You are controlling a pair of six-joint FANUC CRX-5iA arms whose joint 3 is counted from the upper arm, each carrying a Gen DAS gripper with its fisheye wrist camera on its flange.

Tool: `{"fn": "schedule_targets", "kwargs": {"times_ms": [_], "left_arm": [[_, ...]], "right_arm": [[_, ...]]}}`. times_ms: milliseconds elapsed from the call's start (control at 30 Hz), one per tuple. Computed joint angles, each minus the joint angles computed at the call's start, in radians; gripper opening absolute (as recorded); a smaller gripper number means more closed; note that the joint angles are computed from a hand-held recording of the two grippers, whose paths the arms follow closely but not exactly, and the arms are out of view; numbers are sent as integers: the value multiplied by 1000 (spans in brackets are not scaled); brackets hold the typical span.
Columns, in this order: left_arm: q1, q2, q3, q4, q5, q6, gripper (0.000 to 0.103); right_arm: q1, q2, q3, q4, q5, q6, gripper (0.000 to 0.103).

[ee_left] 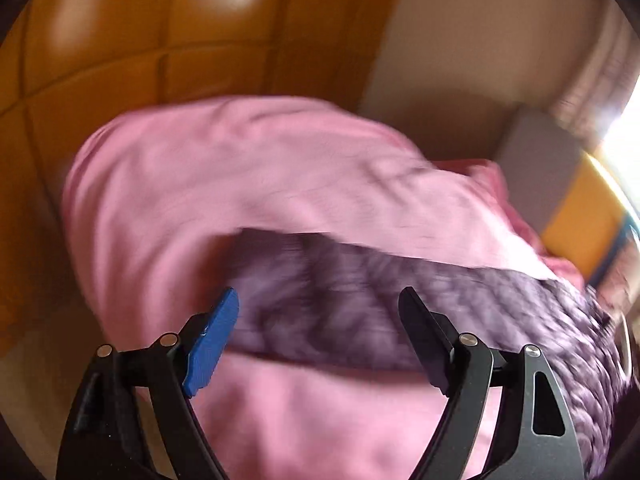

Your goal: Fold large clothes

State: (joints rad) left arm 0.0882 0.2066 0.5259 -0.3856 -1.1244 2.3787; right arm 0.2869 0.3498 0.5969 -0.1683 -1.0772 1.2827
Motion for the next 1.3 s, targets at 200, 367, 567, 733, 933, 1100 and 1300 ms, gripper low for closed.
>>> {"fn": "schedule_targets", "kwargs": {"times_ms": [200, 367, 567, 733, 933, 1100, 1300], "left_arm": [[-109, 109, 83, 207, 113, -290, 80], [-226, 284, 254, 375, 113, -561, 80], [-331, 517, 571, 407, -63, -752, 80], [-346, 644, 759, 411, -198, -733, 80], [-325, 653, 727, 460, -174, -707, 89], [-334, 652, 724, 440, -171, -705, 91], [-332, 645, 706, 450, -159, -704, 91]], "right_arm": [[-145, -145, -247, 214, 128, -328, 90], [-269, -122, -254, 289, 172, -426, 91], [-383, 44, -6, 139, 114, -241, 98], [-429, 163, 166, 52, 68, -114, 97], [-442, 250, 330, -8, -83, 10, 17], [-419, 163, 254, 66, -54, 12, 5], [-426, 102, 174, 281, -98, -142, 3]]}}
